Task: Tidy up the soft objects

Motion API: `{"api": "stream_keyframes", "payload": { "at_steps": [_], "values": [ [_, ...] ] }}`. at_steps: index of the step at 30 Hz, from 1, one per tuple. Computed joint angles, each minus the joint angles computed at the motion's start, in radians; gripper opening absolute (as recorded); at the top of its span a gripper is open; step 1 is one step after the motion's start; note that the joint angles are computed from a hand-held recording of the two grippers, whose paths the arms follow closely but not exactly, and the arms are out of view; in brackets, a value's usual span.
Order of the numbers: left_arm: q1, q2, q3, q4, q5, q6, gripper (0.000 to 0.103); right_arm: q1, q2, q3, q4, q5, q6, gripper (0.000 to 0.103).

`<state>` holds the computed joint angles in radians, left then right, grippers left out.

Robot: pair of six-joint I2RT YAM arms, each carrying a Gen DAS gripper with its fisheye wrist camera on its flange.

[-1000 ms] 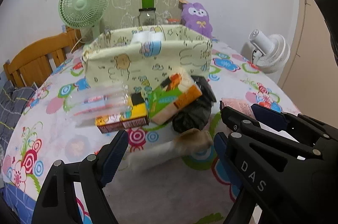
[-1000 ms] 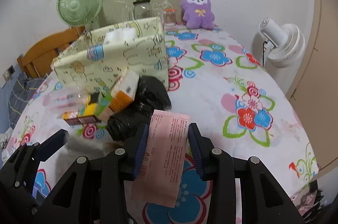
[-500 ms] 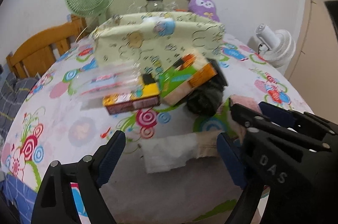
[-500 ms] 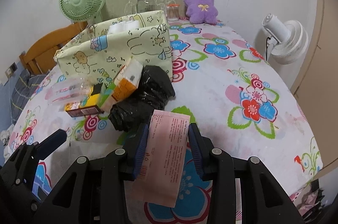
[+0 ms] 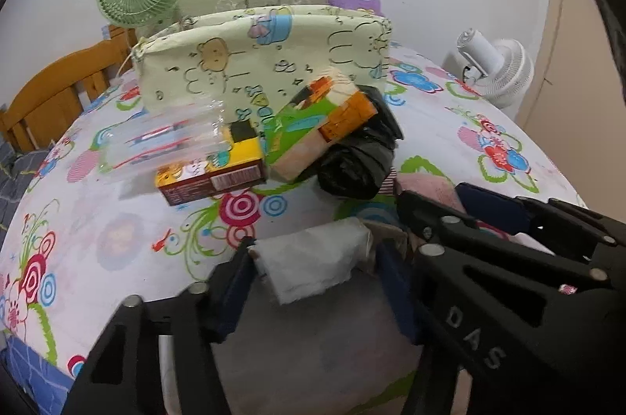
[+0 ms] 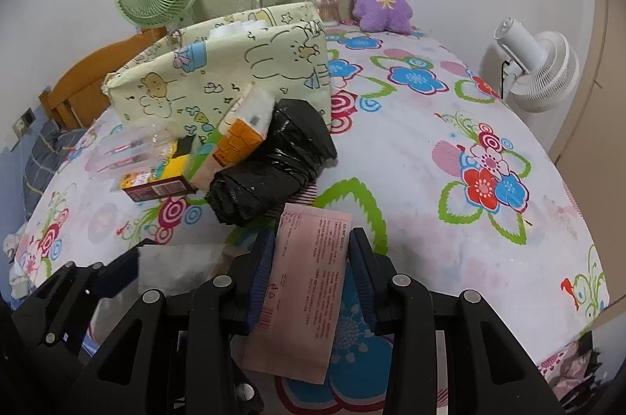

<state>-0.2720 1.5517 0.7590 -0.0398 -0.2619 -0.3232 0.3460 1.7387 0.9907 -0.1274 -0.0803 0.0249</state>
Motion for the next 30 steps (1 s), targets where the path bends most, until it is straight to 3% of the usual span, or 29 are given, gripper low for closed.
{"api": "stream_keyframes", "payload": {
  "at_steps": [4,7,30],
  "values": [
    [0.001,-0.009,-0.002,0.001,0.007,0.006,0.045,0.000,0.009,0.007,-0.007,-0.007,0.000,0.042],
    [-0.001,-0.020,-0.004,-0.003,0.012,0.000,0.042,0.004,0.005,0.008,-0.011,-0.018,0.003,0.042],
    [0.037,-0.204,0.060,-0.144,-0.011,0.003,0.041,0.065,-0.141,0.069,-0.077,0.012,0.016,0.042]
  ]
}}
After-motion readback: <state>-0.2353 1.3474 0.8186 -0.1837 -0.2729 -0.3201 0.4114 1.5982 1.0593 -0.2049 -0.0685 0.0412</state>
